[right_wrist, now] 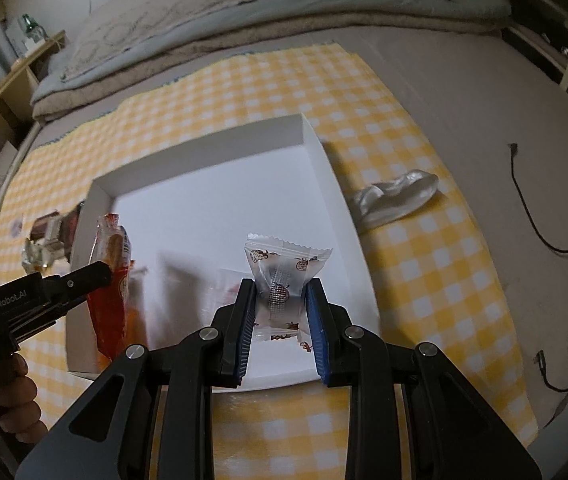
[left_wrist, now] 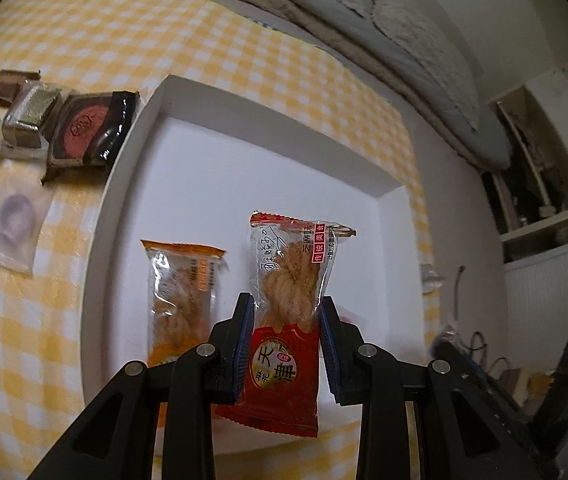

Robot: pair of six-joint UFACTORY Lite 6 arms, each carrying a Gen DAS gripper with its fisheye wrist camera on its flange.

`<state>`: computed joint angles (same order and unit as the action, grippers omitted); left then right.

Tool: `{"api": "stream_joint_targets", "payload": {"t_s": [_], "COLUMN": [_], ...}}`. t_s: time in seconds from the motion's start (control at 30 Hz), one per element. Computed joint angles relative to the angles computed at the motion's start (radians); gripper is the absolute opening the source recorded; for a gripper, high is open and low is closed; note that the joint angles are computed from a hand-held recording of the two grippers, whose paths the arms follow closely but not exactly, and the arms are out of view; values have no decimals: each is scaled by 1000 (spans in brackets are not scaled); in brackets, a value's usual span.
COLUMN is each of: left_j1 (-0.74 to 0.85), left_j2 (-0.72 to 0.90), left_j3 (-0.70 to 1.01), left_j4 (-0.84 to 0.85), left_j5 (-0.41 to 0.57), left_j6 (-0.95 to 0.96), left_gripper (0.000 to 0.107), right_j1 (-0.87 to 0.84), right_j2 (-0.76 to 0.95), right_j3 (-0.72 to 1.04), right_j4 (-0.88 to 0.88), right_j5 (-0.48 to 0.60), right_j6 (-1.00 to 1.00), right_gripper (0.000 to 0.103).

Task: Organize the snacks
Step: 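Carry both items into the white tray and open both tools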

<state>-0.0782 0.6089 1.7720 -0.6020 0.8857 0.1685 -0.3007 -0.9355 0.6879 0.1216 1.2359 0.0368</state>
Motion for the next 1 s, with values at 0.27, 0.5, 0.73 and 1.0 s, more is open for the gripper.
{"api": "stream_joint_targets", "payload": {"t_s": [0.27,0.5,0.73,1.0], "left_j1": [-30,-20,-22,0], "left_j2": [87,65,-35,-223], "left_j3": [74,42,-73,-254], "left_j4": [-39,-34,-16,7], "left_j5": [12,-17,-40,-60], "left_j6": [61,147,237,342], "left_gripper": [39,48,62,94], "right_j1": [-128,-180,-193,-232], "right_j2": [22,28,10,-35], "right_j3": [-27,-26,-25,-21], "right_j4": [32,62,49,54], "right_j5": [-7,-22,-6,45], "right_j6": [-111,-154,-142,-177], "right_gripper": [26,27,62,98]}}
